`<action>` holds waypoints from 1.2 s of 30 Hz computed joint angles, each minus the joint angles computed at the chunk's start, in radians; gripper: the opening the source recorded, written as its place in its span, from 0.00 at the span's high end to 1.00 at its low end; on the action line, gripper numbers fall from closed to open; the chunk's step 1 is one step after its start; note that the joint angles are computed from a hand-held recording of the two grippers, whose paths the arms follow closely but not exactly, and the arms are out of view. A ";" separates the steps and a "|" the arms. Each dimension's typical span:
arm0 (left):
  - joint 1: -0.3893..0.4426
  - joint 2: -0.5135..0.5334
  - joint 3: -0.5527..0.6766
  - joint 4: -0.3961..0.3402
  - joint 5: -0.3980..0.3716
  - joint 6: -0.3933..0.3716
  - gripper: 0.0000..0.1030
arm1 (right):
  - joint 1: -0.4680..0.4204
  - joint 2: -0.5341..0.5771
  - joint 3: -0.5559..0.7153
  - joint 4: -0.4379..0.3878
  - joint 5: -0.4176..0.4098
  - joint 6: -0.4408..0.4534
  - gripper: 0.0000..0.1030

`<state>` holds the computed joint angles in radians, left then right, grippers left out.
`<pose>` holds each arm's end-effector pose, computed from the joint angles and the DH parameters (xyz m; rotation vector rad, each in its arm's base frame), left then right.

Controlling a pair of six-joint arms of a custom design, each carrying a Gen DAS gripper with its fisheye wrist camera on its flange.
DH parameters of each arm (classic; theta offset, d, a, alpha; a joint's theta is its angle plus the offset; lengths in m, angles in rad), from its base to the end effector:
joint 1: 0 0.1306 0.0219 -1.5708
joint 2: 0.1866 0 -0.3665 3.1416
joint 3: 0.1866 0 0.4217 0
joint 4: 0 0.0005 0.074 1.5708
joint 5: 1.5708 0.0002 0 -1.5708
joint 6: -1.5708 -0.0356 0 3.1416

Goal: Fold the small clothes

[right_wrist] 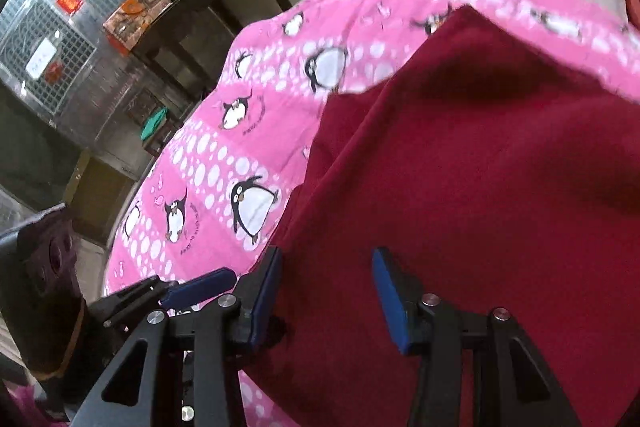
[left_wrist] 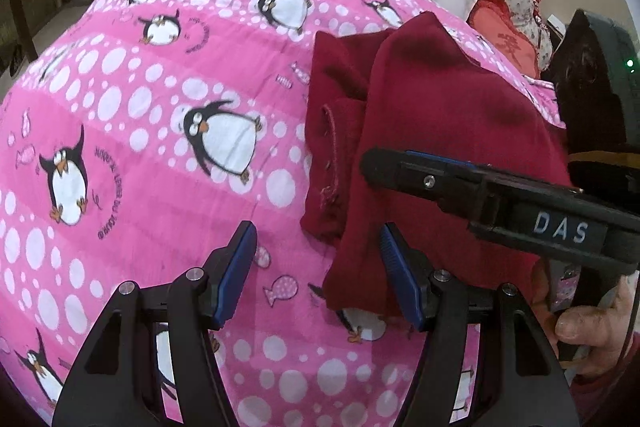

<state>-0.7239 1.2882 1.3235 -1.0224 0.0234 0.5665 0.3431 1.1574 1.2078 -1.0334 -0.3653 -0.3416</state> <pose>0.3501 -0.3113 0.4187 0.2172 2.6353 -0.5024 0.3914 0.1528 0.4196 -0.1482 2.6169 0.7212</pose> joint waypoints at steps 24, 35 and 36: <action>0.052 -0.010 -0.023 0.075 0.132 0.039 0.31 | 0.008 0.263 0.329 -0.172 0.217 -0.031 0.32; 0.098 0.080 0.025 0.170 0.287 0.099 0.31 | -0.076 0.228 0.303 -0.167 0.097 -0.075 0.32; 0.100 0.071 0.009 0.204 0.322 0.117 0.46 | -0.085 0.225 0.300 -0.166 0.083 -0.082 0.32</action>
<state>-0.6238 1.3594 1.3322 -0.8189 0.3454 0.6834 0.2585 1.3823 1.5075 -1.1998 -0.2824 -0.4234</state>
